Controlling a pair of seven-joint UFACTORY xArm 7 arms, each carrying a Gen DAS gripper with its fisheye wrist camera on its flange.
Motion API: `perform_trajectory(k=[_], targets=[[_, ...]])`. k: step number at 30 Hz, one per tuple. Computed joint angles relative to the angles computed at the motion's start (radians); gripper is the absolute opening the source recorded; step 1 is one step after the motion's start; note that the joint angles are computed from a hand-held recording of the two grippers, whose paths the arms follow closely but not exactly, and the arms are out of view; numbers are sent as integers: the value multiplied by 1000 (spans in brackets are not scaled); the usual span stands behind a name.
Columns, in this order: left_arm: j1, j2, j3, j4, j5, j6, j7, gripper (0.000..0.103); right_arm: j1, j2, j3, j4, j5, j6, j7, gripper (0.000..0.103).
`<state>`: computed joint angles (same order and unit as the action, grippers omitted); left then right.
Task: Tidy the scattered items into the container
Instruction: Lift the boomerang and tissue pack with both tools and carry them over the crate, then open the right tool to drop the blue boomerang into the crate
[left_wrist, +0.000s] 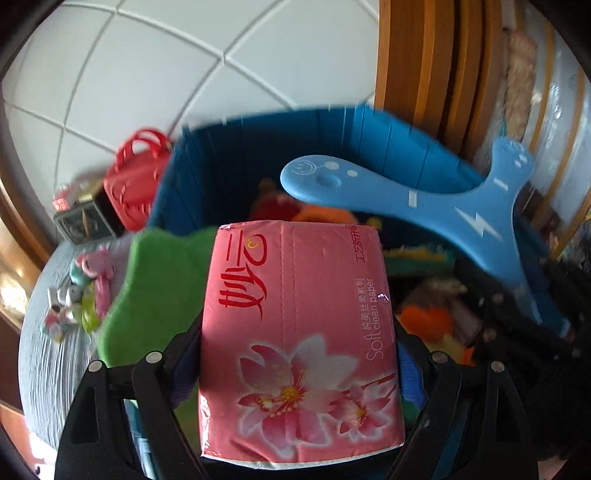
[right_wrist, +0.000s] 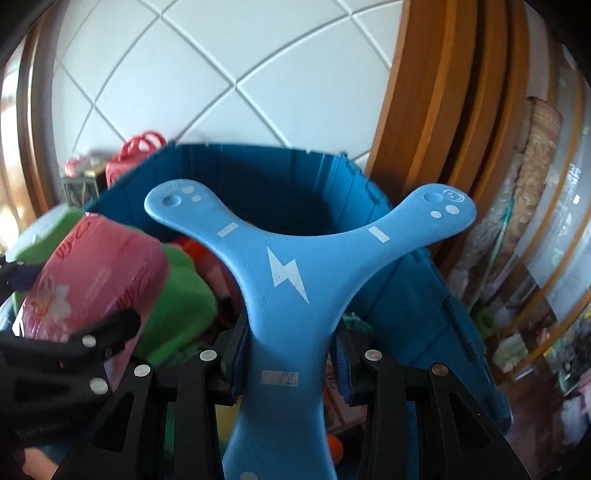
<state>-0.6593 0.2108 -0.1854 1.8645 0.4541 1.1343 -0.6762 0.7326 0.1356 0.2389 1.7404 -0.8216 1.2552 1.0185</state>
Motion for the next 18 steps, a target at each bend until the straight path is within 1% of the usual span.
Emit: perform_trajectory(k=[2,3,4,6,9,11,12,13,14,15,16,18], targets=[[-9,28,0,32,-6,32,-10,88,-21,-4,-5,-2,45,-36,-34,37],[-16,37,1,45,-4,45,-12,88,-22,9,-6,20,46,-17,-65,37],[-19,43,6,51,1,46,-15,89,-25,18,-9,34,51,-11,-97,37],[-24,41,14,43,13,39,-28,90,-34,26,-15,45,81,-30,-144,37],[-23,30,19,24,19,44,-35,90,-33,58,-23,73,118,-35,-216,37],[-17,11,17,0,22,30,-44,90,-47,57,-32,65,168,-60,-260,38],[-14,7,16,-5,24,29,-48,90,-47,55,-36,63,173,-64,-265,46],[-11,5,14,-8,25,30,-50,90,-43,57,-39,68,166,-50,-262,51],[-7,1,12,-14,23,26,-53,90,-37,57,-43,72,154,-33,-256,62],[-4,-2,10,-18,20,24,-55,90,-34,57,-46,75,143,-25,-249,70],[0,-3,9,-20,18,21,-55,90,-31,54,-48,74,135,-20,-241,74],[1,-11,5,-32,25,18,-62,90,-31,44,-49,65,127,-13,-233,85]])
